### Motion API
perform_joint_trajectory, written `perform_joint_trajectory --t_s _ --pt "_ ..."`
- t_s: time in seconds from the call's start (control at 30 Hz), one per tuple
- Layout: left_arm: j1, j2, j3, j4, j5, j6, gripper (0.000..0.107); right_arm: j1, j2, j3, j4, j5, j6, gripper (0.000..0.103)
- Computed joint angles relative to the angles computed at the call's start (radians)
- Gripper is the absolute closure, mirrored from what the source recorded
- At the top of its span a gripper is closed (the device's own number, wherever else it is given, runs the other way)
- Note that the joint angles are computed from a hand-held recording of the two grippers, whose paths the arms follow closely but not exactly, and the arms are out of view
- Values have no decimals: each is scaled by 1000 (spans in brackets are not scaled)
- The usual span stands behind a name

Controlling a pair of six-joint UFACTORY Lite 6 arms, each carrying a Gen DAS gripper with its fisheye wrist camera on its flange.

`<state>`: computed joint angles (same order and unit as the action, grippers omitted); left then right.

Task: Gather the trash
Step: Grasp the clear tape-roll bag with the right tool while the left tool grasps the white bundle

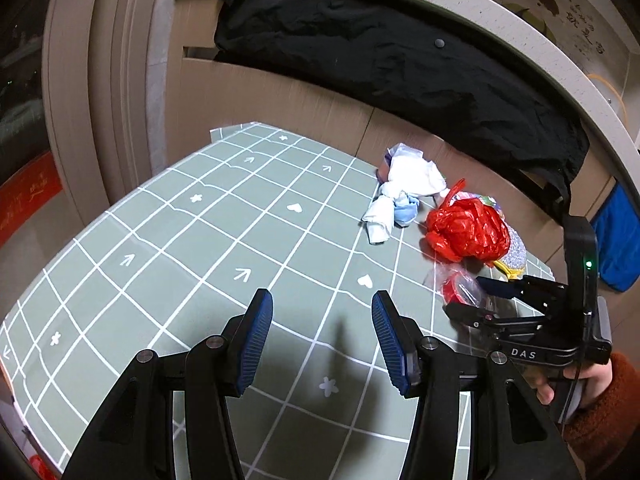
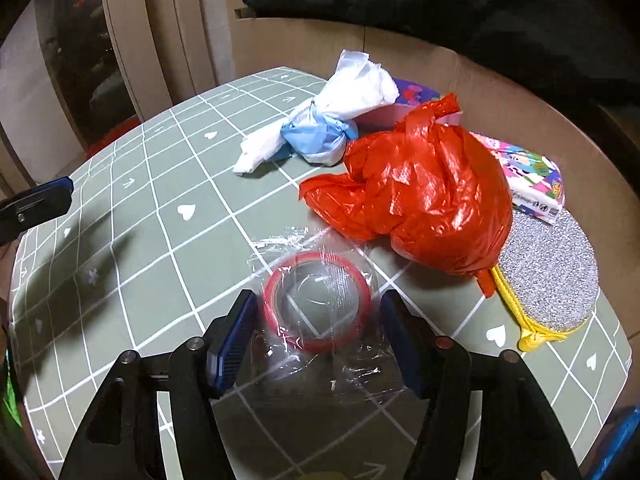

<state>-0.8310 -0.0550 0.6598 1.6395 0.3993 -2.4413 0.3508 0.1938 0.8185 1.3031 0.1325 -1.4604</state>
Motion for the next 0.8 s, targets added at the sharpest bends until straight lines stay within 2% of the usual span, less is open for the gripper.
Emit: perform_joint_trajectory --t_s 0.1,0.23,0.33,0.43,0.47,0.53,0.6,0.67,0.73,0.8 --pt "10 36 32 58 -32 -46 54 -10 -29 -28 50 4 -31 54" --pt "-17 114 124 -11 4 25 54 -127 -192 -128 21 176 -21 55" --pt "-15 179 187 69 14 -49 54 -228 -353 -227 -72 248 38 55" --pt "36 253 295 194 -72 -96 54 -376 -461 -284 -173 344 86 55" --pt "51 291 351 194 -97 -60 54 -433 -499 -307 -196 376 89 55" --pt "95 382 489 82 -176 123 54 -533 -544 -338 -217 425 78 55" --pt "137 490 634 -90 -208 333 54 -660 -575 -358 -233 507 48 54" --pt "164 601 782 -281 -212 542 54 -771 -595 -367 -251 591 19 54" --pt "183 725 941 -460 -216 751 54 -841 -610 -375 -260 629 1 54" --pt "179 862 1122 -631 -144 961 54 -898 -625 -379 -270 658 -17 54"
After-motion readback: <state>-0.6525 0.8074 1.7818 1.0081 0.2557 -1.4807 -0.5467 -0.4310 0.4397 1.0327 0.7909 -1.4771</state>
